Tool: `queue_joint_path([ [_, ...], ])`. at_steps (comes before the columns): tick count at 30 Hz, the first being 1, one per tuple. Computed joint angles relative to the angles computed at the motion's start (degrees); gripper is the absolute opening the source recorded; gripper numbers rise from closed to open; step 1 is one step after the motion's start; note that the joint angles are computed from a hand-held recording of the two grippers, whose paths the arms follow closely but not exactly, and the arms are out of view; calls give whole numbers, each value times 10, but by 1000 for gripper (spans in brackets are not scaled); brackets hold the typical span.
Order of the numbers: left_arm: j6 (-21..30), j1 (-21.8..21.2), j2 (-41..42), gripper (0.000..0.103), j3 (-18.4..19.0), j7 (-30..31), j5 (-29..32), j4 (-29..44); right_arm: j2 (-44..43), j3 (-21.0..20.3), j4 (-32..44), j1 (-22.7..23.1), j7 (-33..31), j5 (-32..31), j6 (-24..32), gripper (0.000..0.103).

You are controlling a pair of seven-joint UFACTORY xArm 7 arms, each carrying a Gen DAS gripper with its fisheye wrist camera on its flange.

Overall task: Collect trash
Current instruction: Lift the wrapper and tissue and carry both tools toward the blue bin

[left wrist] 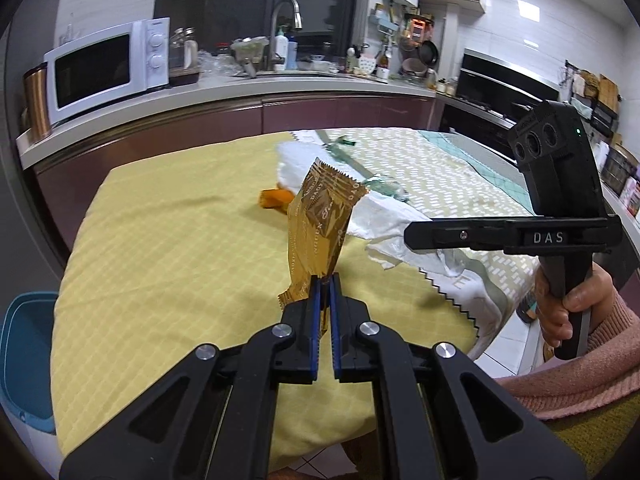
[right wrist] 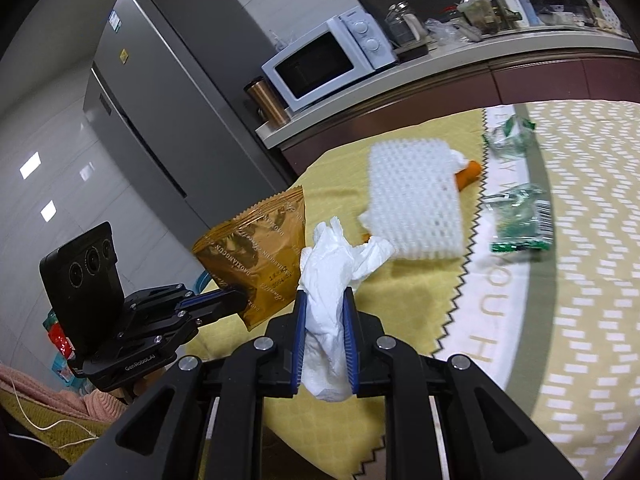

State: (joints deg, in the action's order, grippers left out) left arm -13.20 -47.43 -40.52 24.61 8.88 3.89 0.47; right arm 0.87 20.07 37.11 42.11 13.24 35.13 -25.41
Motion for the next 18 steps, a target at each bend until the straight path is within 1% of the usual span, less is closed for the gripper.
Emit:
queue_joint_path([
  [2, 7, 17, -9, 5, -6, 1, -1, -3, 11, -2, 13, 0, 0, -8, 3, 16],
  [9, 22, 68, -40, 5, -35, 2, -19, -15, 45, -21, 57, -3, 34, -94, 20, 16],
  [12, 34, 92, -60, 5, -41, 8, -28, -21, 59, -28, 77, -7, 50, -134, 31, 16],
  [18, 59, 140, -106, 5, -56, 26, -51, -35, 79, -41, 110, -5, 69, -184, 44, 16],
])
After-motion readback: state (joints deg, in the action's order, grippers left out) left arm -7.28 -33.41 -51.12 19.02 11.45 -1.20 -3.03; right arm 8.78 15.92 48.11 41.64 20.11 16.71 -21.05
